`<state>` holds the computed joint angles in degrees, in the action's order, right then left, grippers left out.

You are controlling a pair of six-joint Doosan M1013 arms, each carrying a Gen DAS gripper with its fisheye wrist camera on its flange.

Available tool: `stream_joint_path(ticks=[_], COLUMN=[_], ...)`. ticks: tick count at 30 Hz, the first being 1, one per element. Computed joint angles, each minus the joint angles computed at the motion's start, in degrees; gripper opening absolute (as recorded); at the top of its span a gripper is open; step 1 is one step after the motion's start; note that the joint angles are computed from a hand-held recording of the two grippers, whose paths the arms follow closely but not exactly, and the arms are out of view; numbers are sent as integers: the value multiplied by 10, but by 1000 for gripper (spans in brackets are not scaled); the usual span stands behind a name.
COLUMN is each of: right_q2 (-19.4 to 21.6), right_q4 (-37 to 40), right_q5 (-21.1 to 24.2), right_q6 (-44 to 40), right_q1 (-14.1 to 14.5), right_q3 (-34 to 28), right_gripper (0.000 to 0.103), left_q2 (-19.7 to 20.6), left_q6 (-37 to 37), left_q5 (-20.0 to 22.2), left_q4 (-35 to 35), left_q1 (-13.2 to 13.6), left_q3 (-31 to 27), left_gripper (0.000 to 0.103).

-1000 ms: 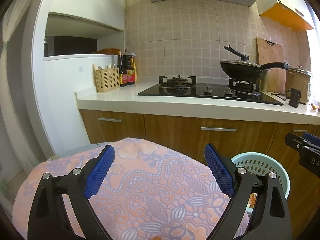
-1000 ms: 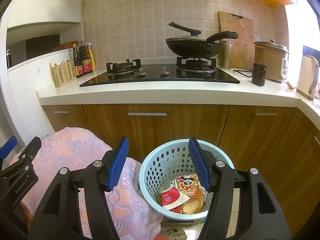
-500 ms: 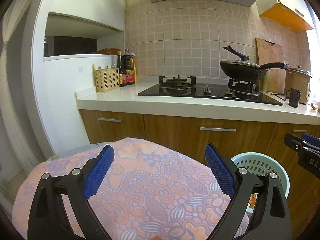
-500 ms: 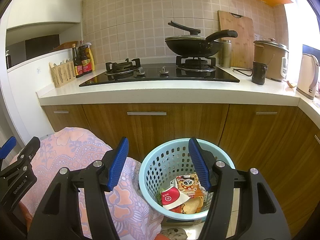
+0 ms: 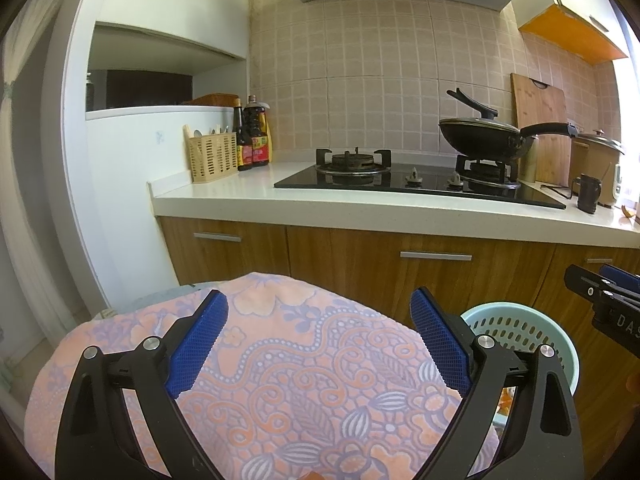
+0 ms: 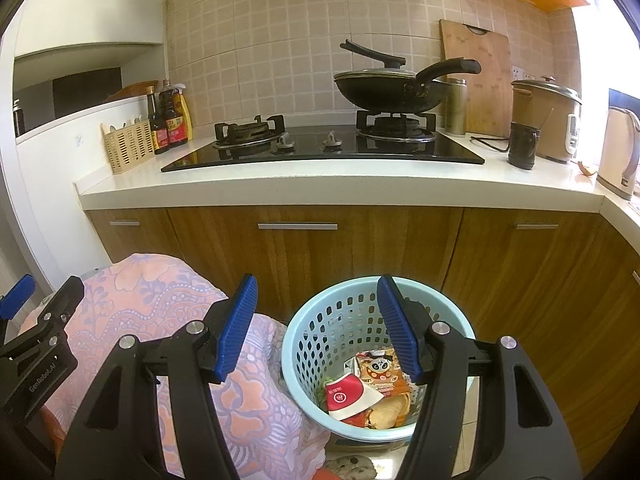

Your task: Collect trash

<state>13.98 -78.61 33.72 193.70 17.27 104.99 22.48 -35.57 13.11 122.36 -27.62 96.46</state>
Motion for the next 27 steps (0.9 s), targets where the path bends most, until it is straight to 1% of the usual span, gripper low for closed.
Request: stream_joint_path(ticks=[17,25,27], right_q2=[2,5,5], right_q4=[3,7,5], right_q5=[-4,-5,-2], right_q6=[-5,-10,-7], right_q1=[-1,-2,0], right_q3=[-2,-5,-5], right_gripper=[58,58,58], left_q2=[2,1,1], left_q6=[14,-10,3], left_q5=[1,5,6], left_q4=[-14,6,-10], left_q1=[-2,-1,0], left_q3=[-2,1,0], left_gripper=[90,90,91])
